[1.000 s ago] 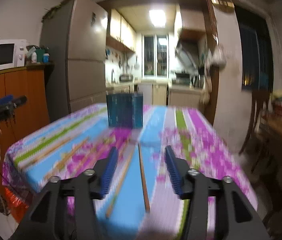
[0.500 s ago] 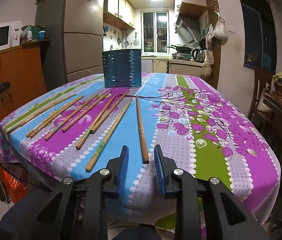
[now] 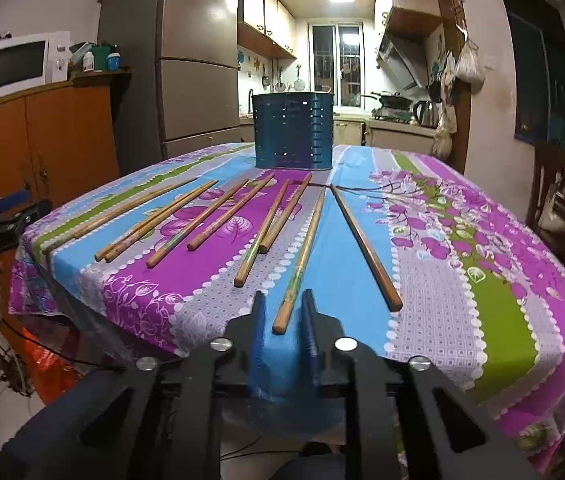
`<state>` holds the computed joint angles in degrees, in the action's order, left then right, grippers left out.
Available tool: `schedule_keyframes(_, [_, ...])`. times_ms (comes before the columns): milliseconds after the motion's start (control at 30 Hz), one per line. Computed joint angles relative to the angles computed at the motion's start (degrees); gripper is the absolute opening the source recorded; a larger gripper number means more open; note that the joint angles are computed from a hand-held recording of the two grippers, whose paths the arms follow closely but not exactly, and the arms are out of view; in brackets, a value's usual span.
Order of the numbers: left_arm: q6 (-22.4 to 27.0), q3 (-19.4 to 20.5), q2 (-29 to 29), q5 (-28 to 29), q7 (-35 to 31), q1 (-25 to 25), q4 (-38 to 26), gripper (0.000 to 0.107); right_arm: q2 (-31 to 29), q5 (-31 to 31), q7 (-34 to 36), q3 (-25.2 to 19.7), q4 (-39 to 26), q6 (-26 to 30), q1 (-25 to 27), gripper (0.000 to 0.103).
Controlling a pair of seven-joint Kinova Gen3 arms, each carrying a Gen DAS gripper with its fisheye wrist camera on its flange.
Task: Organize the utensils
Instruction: 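Close the left tool on a wooden chopstick while the right tool grasps another chopstick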
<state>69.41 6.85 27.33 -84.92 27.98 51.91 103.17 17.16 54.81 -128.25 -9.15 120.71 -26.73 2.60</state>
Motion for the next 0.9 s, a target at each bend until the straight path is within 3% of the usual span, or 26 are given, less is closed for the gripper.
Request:
schedule_keyframes(100, [-2.72,0.76,-0.47,-0.43,1.92,-0.29,1.80,0.092,-0.22,-2.16,1.47,0.32,0.51,-0.07,-0.59,0.012])
schedule_keyframes(167, [-4.73,1.28,-0.71,-1.41,1.88,-0.38,2.38,0.075,-0.19,-2.94,2.27,0.33,0.57,0.02,-0.73,0.011])
schedule_keyframes(233, [-6.96,1.74,-0.78,-3.18,0.81,-0.39,2.03,0.069,-0.16,-3.61,3.16,0.28,0.48,0.35,-0.95,0.011])
schedule_keyframes(333, [-11.92,2.37,-0.50,-5.46,-2.38,-1.25,0.15,0.061,-0.21,-4.98,4.46,0.07,0.48,1.02,-1.31,0.011])
schedule_keyframes(467, [-17.24,1.45,1.97,-2.70,-6.93,-2.44,-4.74,0.051,-0.39,-5.32,4.66,-0.54,0.61,1.52,-0.88,0.011])
schedule_keyframes(633, [-21.42,-1.11,2.71,-2.29,-7.99,-1.68,-5.67,0.050,-0.38,-4.53,4.04,-1.07,0.43,1.79,-0.32,0.011])
schedule_keyframes(733, [-21.14,-1.84,3.95,1.10,-11.68,-1.59,-8.05,0.047,-0.18,-3.98,3.58,-1.26,0.06,1.93,-0.10,0.011])
schedule_keyframes(900, [-20.55,-4.20,4.04,3.68,-12.50,-0.01,-8.70,0.047,-0.12,-4.13,3.71,-1.23,0.01,2.09,-0.30,0.011])
